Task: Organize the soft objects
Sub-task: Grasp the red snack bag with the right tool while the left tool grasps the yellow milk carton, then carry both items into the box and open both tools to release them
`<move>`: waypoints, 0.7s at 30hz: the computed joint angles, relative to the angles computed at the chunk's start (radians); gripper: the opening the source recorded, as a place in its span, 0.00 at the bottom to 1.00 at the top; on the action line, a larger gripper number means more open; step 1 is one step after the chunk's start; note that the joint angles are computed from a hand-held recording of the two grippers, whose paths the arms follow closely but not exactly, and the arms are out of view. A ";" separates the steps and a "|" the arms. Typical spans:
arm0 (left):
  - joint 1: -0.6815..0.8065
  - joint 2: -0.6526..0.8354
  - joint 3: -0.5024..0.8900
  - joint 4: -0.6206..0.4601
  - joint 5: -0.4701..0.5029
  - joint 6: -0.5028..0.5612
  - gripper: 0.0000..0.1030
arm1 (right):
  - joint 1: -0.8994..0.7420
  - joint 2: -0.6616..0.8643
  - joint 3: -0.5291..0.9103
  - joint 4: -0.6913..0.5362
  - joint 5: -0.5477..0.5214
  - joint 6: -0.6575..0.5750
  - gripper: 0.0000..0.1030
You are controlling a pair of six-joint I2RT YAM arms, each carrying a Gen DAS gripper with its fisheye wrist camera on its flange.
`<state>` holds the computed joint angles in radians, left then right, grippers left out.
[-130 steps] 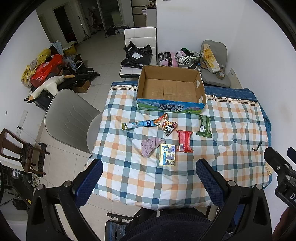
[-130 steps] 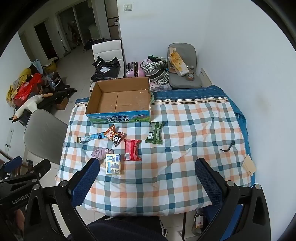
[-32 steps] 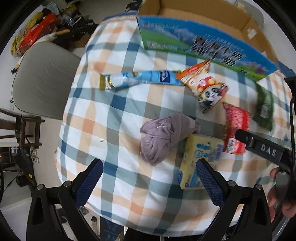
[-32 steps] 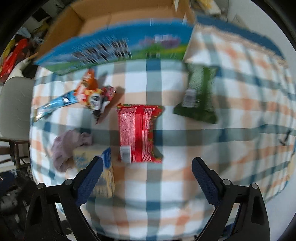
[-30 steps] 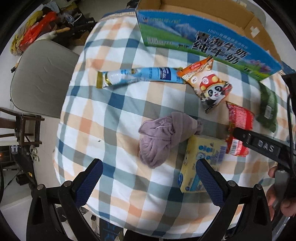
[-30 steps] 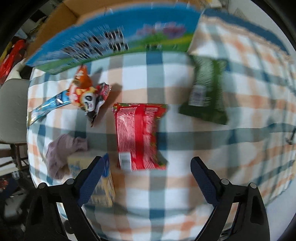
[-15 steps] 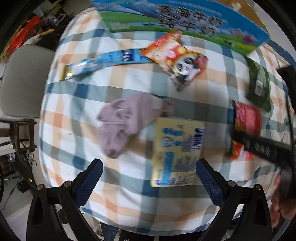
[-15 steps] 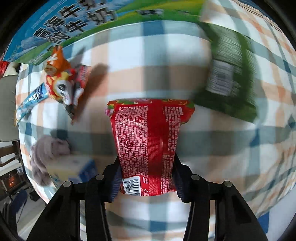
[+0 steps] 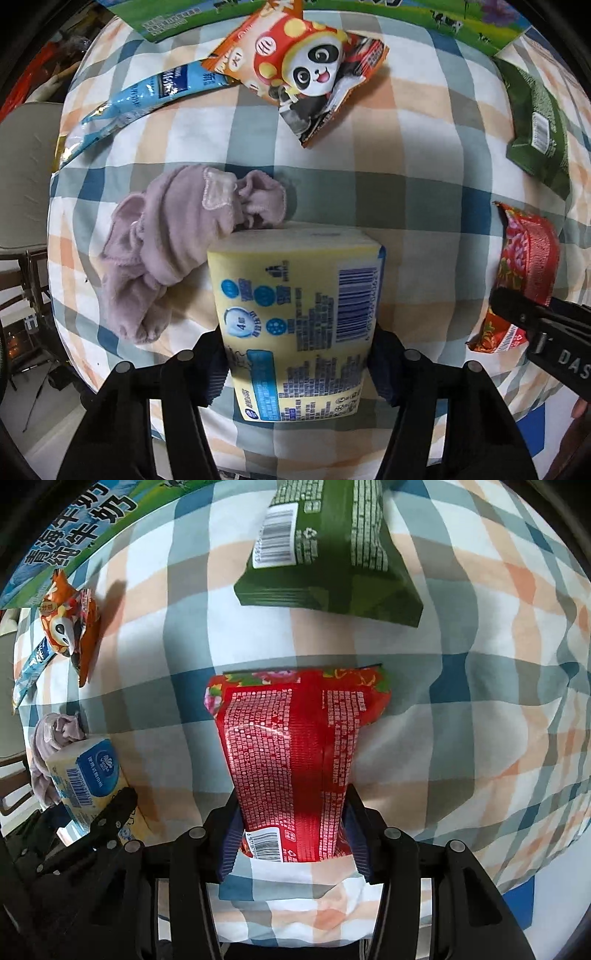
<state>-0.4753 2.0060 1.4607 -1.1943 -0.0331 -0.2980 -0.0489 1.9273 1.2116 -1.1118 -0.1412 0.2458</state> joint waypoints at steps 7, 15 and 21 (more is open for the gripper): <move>0.007 -0.090 0.069 -0.099 -0.009 -0.028 0.58 | -0.015 -0.038 -0.096 0.064 0.017 -0.057 0.48; -0.034 -0.181 0.224 -0.231 0.016 -0.078 0.58 | -0.017 -0.133 -0.219 0.172 -0.029 -0.106 0.47; -0.034 -0.155 0.391 -0.259 0.023 -0.060 0.58 | -0.031 -0.286 -0.272 0.166 -0.077 -0.144 0.47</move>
<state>-0.5095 1.8512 1.8514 -1.4535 -0.0101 -0.3579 -0.0797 1.6413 0.9398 -0.9460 -0.2181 0.1016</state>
